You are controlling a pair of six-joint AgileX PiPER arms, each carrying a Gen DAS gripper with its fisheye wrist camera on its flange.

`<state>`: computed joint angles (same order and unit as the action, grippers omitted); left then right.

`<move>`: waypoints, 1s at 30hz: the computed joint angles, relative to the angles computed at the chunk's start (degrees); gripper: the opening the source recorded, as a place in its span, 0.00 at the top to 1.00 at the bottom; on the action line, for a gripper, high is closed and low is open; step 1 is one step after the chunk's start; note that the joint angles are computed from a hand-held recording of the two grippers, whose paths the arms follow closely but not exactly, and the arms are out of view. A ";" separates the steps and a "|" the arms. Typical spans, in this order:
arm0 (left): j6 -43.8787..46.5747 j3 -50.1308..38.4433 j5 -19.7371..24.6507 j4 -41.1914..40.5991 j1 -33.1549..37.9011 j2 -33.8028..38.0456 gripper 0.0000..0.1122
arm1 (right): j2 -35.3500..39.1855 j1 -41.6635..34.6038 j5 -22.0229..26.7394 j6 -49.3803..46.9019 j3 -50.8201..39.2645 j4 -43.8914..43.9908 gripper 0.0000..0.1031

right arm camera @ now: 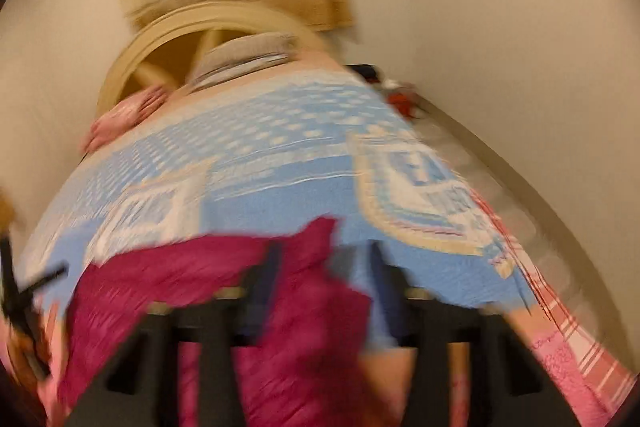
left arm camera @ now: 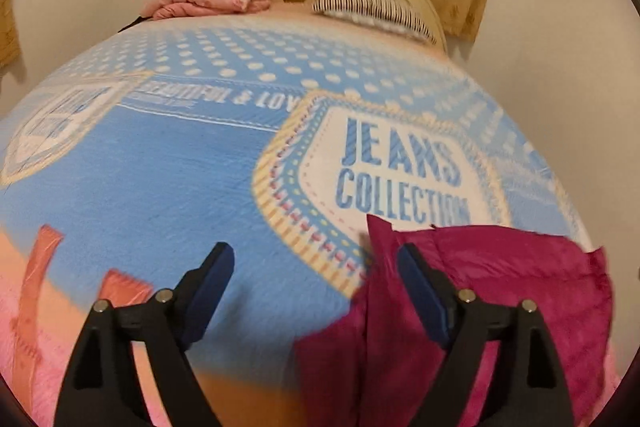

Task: Fold large clothes

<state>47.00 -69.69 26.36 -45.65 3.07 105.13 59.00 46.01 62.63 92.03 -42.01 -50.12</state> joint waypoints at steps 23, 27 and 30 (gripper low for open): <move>37.38 47.40 15.04 -35.13 20.62 -27.13 0.16 | 42.68 10.86 -15.39 16.24 -14.78 -5.95 0.88; 41.13 45.76 13.65 -45.62 13.90 -21.40 0.12 | 41.36 10.55 -17.50 19.59 -12.42 -8.18 0.88; 41.24 41.66 12.56 -52.51 7.68 -14.44 0.12 | 41.41 10.44 -18.30 20.78 -12.02 -8.99 0.88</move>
<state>88.24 -28.03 38.92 -98.16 10.75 90.70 100.41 56.45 44.33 112.80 -54.03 -59.11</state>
